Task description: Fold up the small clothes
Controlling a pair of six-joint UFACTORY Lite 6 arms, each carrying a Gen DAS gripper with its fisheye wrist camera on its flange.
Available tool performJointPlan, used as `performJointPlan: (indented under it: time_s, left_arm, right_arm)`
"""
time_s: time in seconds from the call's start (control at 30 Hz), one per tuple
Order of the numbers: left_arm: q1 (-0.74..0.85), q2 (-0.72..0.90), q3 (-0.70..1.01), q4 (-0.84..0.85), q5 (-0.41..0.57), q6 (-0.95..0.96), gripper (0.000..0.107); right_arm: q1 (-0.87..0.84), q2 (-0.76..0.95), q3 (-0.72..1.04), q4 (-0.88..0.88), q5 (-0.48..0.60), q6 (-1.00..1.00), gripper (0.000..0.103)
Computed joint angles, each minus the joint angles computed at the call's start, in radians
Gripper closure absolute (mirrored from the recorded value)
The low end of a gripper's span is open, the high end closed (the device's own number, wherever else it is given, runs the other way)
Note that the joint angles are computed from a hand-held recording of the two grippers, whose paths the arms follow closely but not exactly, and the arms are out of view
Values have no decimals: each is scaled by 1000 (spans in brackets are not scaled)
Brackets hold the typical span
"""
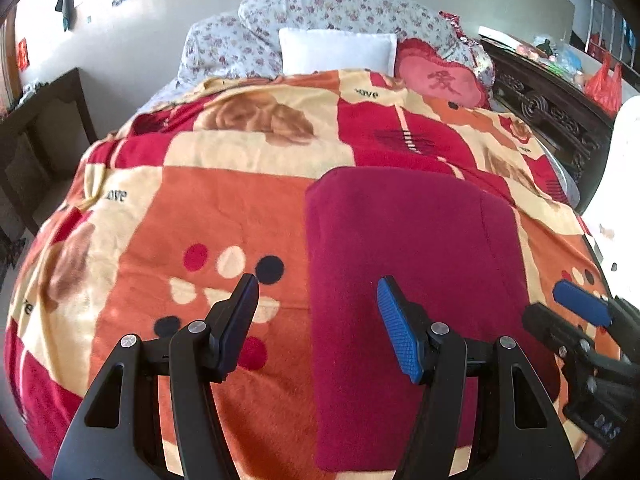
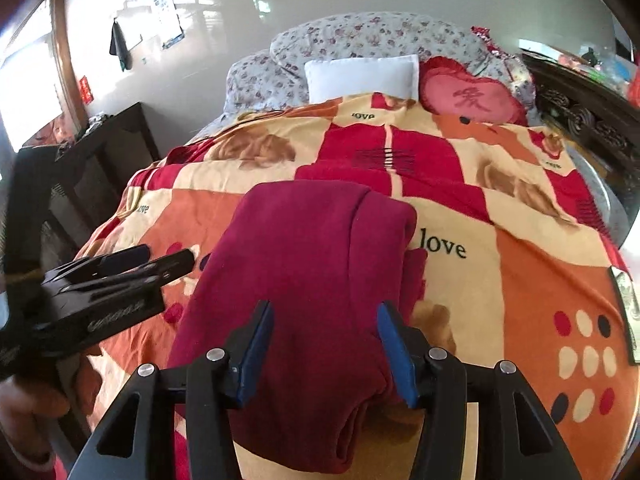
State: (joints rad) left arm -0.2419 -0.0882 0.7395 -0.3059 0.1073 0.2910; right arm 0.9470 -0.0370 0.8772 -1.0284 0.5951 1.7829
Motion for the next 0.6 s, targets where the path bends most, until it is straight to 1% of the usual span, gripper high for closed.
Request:
performJointPlan:
  time_s: [0.03,0.1,0.13,0.17,0.2,0.3,0.37,0.53,0.6]
  left_arm:
    - [-2,-18,-9,25,5,-18,45]
    - [0,-45,-22,7,14,5,45]
    - [3,-60,-31,-37,19,47,45]
    - [9,-71,-35,-84,26,92,45]
    - [14,-81,-40,-114,33,118,45]
    - [12,-111,-55,-30,35,33,45]
    - [12,-123,-59,-26,43,29,45]
    - [13,-162,-79,7,48,-2,45]
    - [14,-163,-79,-13,51,18,45]
  right_arm:
    - [4,-2,2,-1,7,5,50]
    - [14,-2,13,3,30,13,45]
    - [19,-5,16,1,41,22,38]
    - [23,-7,19,-1,49,31,34]
    - [27,-8,23,0,58,36,34]
    - [34,-8,36,14,75,18,33]
    - [40,-6,41,18,86,17,33]
    - [39,-23,27,22,85,31,33]
    - [38,-25,23,25,78,30,33]
